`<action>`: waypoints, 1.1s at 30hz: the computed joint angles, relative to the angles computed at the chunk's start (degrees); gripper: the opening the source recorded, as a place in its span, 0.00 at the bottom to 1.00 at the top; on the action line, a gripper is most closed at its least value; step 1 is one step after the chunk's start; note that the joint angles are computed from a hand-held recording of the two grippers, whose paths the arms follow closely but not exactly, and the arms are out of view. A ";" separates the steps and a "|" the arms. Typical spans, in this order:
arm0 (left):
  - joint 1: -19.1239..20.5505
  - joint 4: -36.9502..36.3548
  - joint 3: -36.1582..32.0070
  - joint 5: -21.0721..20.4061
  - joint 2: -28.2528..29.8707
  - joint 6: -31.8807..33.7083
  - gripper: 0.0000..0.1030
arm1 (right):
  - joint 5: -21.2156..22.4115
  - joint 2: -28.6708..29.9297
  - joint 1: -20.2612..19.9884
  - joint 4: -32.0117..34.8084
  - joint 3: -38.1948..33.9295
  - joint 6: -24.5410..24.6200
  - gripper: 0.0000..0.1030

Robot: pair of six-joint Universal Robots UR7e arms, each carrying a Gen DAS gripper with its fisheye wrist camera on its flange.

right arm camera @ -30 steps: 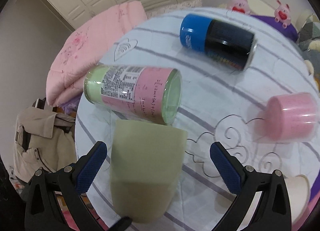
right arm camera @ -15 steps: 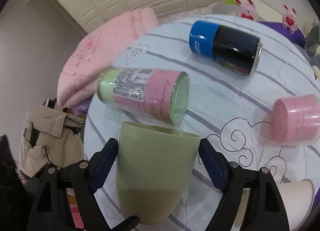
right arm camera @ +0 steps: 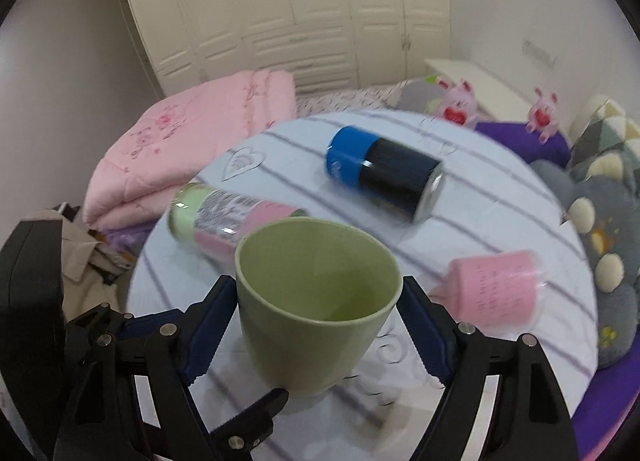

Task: Flip cup upright
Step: 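Rotate the held green cup upright with the left tool while the right tool steadies it, then set the upright green cup on the table and open the left tool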

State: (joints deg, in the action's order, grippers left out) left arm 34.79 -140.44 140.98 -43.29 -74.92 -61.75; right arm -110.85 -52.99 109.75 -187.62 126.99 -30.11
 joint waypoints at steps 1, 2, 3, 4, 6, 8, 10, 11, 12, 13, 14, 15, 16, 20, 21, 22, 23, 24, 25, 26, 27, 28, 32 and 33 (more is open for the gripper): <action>0.36 -0.52 -0.24 0.02 0.52 0.43 1.00 | -0.73 0.61 0.06 -1.76 0.04 -0.96 0.80; 0.65 -1.34 -0.25 0.04 0.92 0.63 1.00 | -0.91 0.81 0.04 -2.66 0.18 -1.66 0.80; 0.94 -1.44 -0.36 -0.10 1.09 0.21 1.00 | -1.31 1.34 0.11 -4.73 0.51 -2.91 0.80; 1.05 -1.72 -0.29 -0.26 1.17 0.14 1.00 | -1.51 1.80 0.16 -6.37 0.83 -4.39 0.80; 0.80 -2.34 0.24 -0.10 1.26 0.23 1.00 | -1.15 1.74 0.02 -7.91 1.66 -6.15 0.80; 0.30 -1.70 0.73 0.29 0.96 -0.71 1.00 | -1.13 1.74 0.08 -8.67 2.13 -7.13 0.80; -0.06 -2.53 1.62 -0.08 0.14 -0.93 1.00 | -1.26 1.66 0.21 -8.93 2.45 -7.53 0.80; -0.36 -3.02 2.17 -0.14 -0.39 -1.08 1.00 | -0.62 1.28 0.08 -8.24 2.67 -7.38 0.81; -0.72 -2.82 2.55 -0.06 -0.94 -1.78 1.00 | -0.25 0.66 -0.09 -7.48 3.11 -7.07 0.81; -0.99 -2.47 2.76 0.02 -1.25 -2.33 1.00 | 0.13 0.28 -0.19 -6.46 3.21 -6.56 0.82; -1.33 -1.86 3.00 0.21 -1.60 -2.88 1.00 | 0.54 -0.01 -0.27 -6.43 3.63 -6.43 0.82; -1.81 -0.74 3.09 0.59 -1.91 -3.76 1.00 | 0.48 -0.05 -0.21 -6.63 3.80 -6.32 0.82; -2.00 -0.37 3.04 0.83 -1.93 -4.07 1.00 | 0.19 -0.09 -0.05 -6.98 4.03 -6.32 0.83; -3.66 0.76 3.68 1.48 -3.10 -5.48 1.00 | -0.21 -0.88 0.62 -7.68 4.91 -6.31 0.83; -4.17 1.52 3.70 1.79 -3.44 -6.01 1.00 | -0.25 -1.13 0.75 -7.76 5.12 -6.24 0.83; -4.47 2.20 3.50 2.00 -3.59 -6.34 1.00 | -0.31 -1.53 0.95 -7.94 5.42 -6.16 0.83; -4.99 3.06 3.45 2.23 -3.90 -6.93 1.00 | -0.32 -1.86 1.03 -8.07 5.67 -6.12 0.83; -5.56 3.93 3.49 2.55 -4.37 -7.53 1.00 | -0.19 -2.29 1.09 -8.06 5.96 -6.01 0.83; -6.27 5.04 3.46 2.91 -4.78 -8.37 1.00 | -0.01 -2.77 1.16 -7.76 6.14 -5.84 0.83; -6.92 6.02 3.59 3.23 -5.25 -9.20 1.00 | 0.15 -3.41 1.25 -7.35 6.40 -5.57 0.83; -7.83 7.75 3.51 3.66 -5.86 -10.50 1.00 | 0.41 -4.10 1.32 -7.04 6.70 -5.33 0.83; -8.40 8.91 3.42 4.01 -6.21 -11.32 1.00 | 0.92 -4.81 1.31 -7.03 7.11 -5.28 0.83; -11.36 14.86 3.04 5.44 -7.67 -15.70 1.00 | 1.49 -6.52 1.55 -7.52 8.11 -5.31 0.83; -11.89 15.40 3.12 5.66 -7.84 -16.28 1.00 | 1.63 -7.05 1.57 -7.77 8.46 -5.41 0.83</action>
State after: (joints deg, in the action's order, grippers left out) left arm 22.90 -125.03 144.10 -37.63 -82.76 -78.03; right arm -109.23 -60.04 111.33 -195.39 135.45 -35.51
